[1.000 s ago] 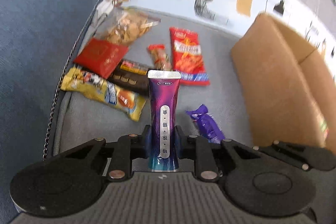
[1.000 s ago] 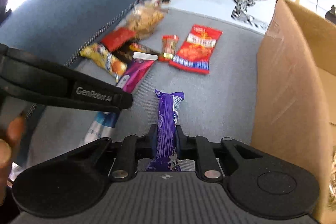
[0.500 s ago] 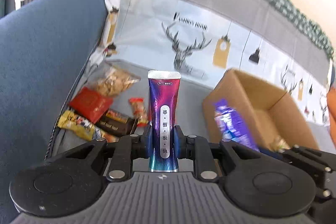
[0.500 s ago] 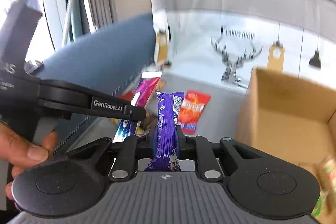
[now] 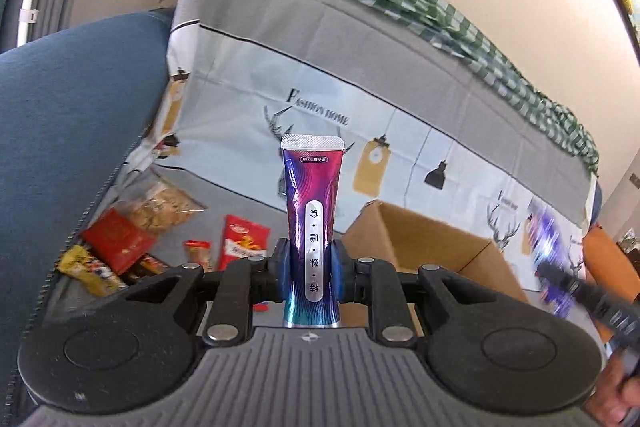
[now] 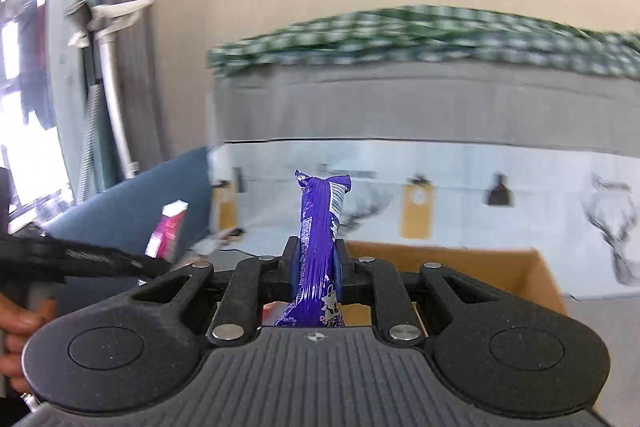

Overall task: Organize snacks
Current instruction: 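Carry the tube pack and purple candy bar over the cardboard box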

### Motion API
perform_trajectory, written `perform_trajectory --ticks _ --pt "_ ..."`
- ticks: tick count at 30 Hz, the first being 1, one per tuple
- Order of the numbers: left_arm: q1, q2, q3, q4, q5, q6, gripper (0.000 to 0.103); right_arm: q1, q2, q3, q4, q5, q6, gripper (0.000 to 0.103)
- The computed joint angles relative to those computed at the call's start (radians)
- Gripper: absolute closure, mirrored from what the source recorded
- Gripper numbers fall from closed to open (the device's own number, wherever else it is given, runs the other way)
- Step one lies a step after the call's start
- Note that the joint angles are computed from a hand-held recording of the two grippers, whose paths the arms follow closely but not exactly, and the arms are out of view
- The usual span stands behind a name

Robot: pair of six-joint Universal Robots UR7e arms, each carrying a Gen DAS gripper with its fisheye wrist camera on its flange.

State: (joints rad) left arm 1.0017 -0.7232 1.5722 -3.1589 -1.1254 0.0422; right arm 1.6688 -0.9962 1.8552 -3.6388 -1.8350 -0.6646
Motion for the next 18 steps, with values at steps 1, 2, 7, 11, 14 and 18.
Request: perform_trajectory --ticks 1,2,7,11,14,18 --pt "-0.002 0.008 -0.009 0.002 -0.007 -0.004 0.081 -0.014 -0.008 0.006 0.003 -0.01 0.017 0.086" --pt "-0.003 0.017 -0.019 0.012 -0.014 -0.008 0.081 -0.026 -0.019 0.009 0.028 -0.025 0.038 0.086" --pt "-0.012 0.063 -0.058 0.013 -0.03 -0.017 0.081 -0.075 -0.06 0.022 0.068 -0.02 0.053 0.086" --pt "-0.017 0.089 -0.075 -0.015 -0.07 -0.02 0.081 -0.094 -0.072 0.041 0.053 -0.03 0.034 0.086" --pt "-0.019 0.104 -0.085 -0.023 -0.11 -0.028 0.081 -0.107 -0.085 0.053 0.037 -0.032 0.013 0.086" --pt "-0.023 0.122 -0.09 -0.039 -0.169 -0.038 0.081 -0.123 -0.104 0.069 0.018 -0.036 -0.001 0.086"
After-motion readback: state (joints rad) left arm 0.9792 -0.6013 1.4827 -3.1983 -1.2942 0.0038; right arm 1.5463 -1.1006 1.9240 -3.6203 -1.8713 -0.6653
